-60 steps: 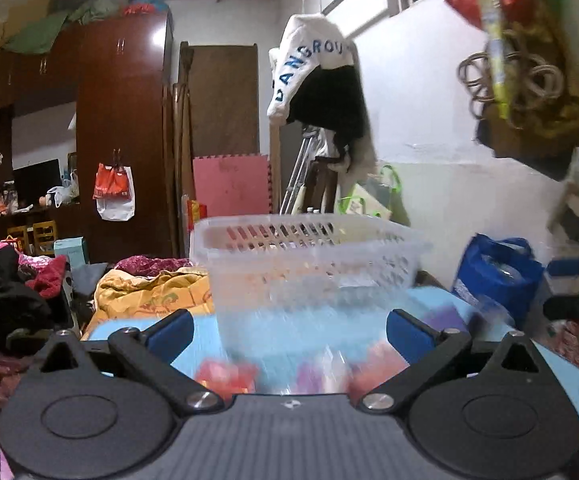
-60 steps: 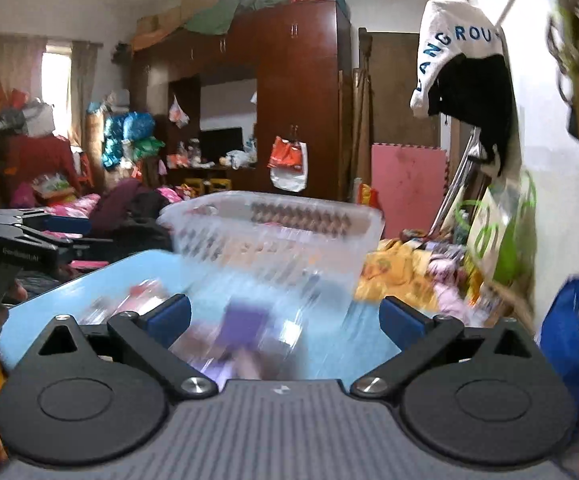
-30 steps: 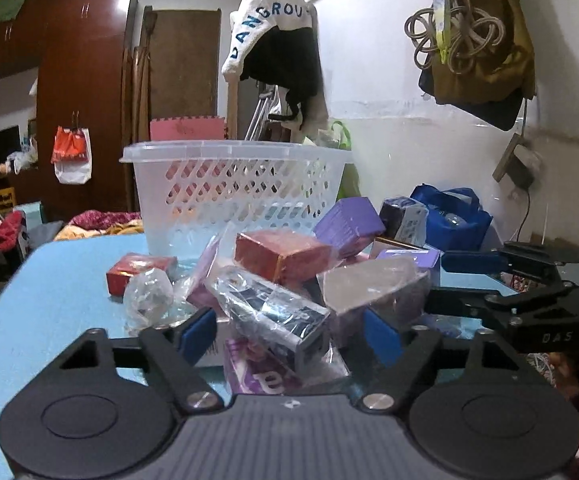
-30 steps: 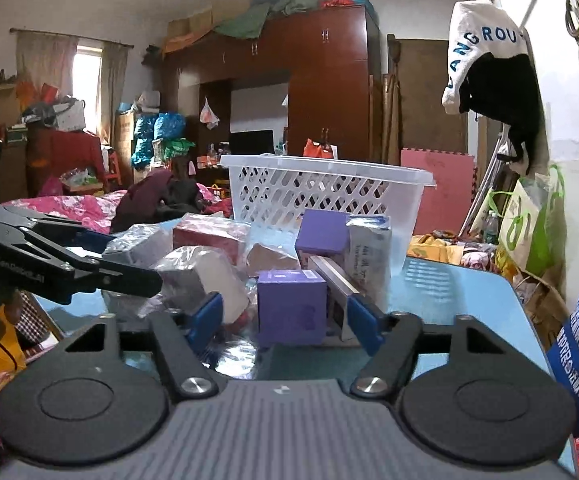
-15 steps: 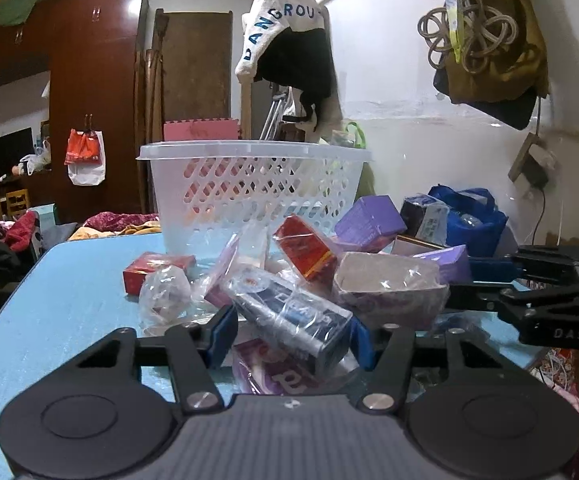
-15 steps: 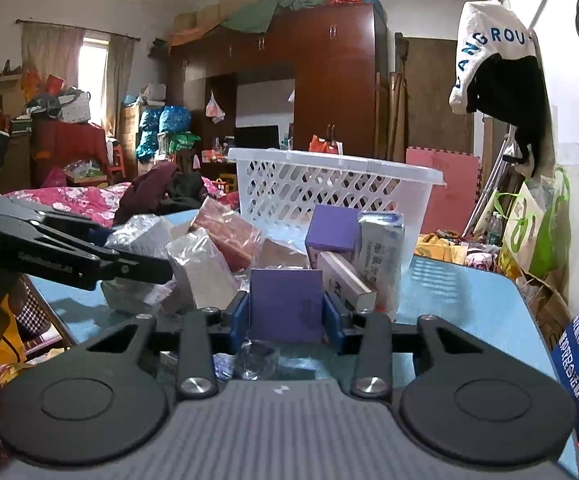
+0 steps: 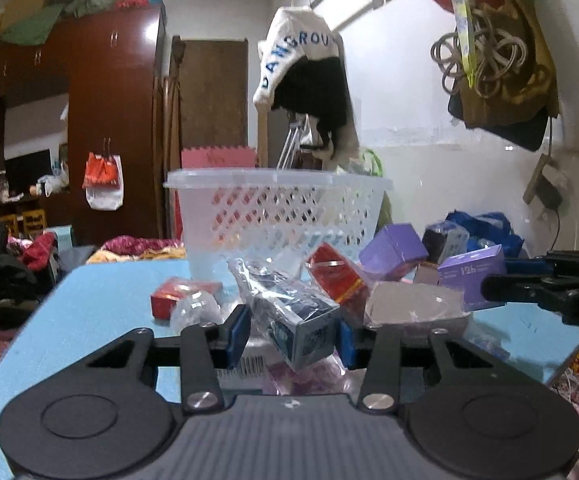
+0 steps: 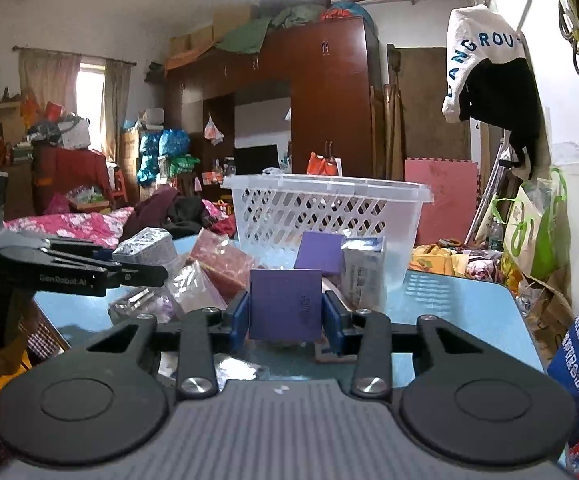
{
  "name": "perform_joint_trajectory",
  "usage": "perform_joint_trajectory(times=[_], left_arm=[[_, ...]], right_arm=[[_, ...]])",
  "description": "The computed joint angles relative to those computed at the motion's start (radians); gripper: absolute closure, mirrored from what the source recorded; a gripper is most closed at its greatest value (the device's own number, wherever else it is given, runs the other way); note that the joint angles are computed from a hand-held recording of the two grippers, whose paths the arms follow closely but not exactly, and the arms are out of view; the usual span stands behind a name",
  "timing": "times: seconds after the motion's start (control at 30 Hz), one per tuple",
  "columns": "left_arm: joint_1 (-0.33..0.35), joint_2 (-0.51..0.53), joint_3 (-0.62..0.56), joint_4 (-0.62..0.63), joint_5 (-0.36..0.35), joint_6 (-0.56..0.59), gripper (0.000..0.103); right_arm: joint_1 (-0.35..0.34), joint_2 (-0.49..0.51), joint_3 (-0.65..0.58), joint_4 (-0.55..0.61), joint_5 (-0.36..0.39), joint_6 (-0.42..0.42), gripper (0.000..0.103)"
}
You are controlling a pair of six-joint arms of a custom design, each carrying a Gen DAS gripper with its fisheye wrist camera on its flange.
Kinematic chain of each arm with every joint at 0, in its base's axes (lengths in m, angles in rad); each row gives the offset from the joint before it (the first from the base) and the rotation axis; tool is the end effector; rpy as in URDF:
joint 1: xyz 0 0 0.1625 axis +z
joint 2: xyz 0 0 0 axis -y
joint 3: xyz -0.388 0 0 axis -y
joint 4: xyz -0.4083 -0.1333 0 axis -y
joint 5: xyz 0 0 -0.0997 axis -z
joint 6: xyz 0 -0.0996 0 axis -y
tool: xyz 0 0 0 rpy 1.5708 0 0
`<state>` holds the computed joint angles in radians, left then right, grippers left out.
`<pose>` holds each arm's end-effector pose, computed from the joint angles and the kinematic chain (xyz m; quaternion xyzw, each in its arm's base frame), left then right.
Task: Organize objects
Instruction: 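Lift the purple box with the right tool while the left tool carries a wrapped box to the basket, then release both boxes into the basket and return tools to the pile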
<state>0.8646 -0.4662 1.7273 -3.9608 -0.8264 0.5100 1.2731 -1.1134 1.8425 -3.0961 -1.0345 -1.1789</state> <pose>-0.2236 -0.5715 0.0068 0.2900 0.7571 -0.5260 0.2570 -0.0019 -0.6341 0.2500 0.4720 -0.7602 0.4409 0.0710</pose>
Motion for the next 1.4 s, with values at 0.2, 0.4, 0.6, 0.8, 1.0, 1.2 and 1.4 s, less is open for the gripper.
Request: perform_joint_trajectory(times=[0.2,0.4,0.6,0.8,1.0,1.2,1.4], left_arm=[[-0.003,-0.019,0.001,-0.022,-0.037,0.002,0.055],[0.016,-0.045,-0.062,0.026,-0.09,-0.036,0.055],[0.044,-0.046,-0.245,0.188,-0.112,-0.056,0.055],[0.098,0.052,-0.611,0.595,-0.068,-0.169,0.055],[0.117,0.137,-0.794,0.802,-0.009,-0.229,0.055],[0.114,0.158,-0.811,0.741,-0.009,-0.131,0.023],[0.091,0.092,-0.67,0.613,-0.031,-0.079,0.018]], right_arm=[[0.014,-0.011,-0.023,0.011,0.036,0.026,0.061],[0.056,0.013,-0.127,0.099,0.065,0.071,0.061],[0.131,0.111,-0.308,0.155,0.008,0.148,0.061],[0.23,0.29,-0.579,0.216,-0.207,0.219,0.061],[0.272,0.426,-0.738,0.234,-0.408,0.193,0.061],[0.264,0.403,-0.683,0.2,-0.383,0.169,0.047],[0.269,0.344,-0.636,0.149,-0.359,0.181,0.005]])
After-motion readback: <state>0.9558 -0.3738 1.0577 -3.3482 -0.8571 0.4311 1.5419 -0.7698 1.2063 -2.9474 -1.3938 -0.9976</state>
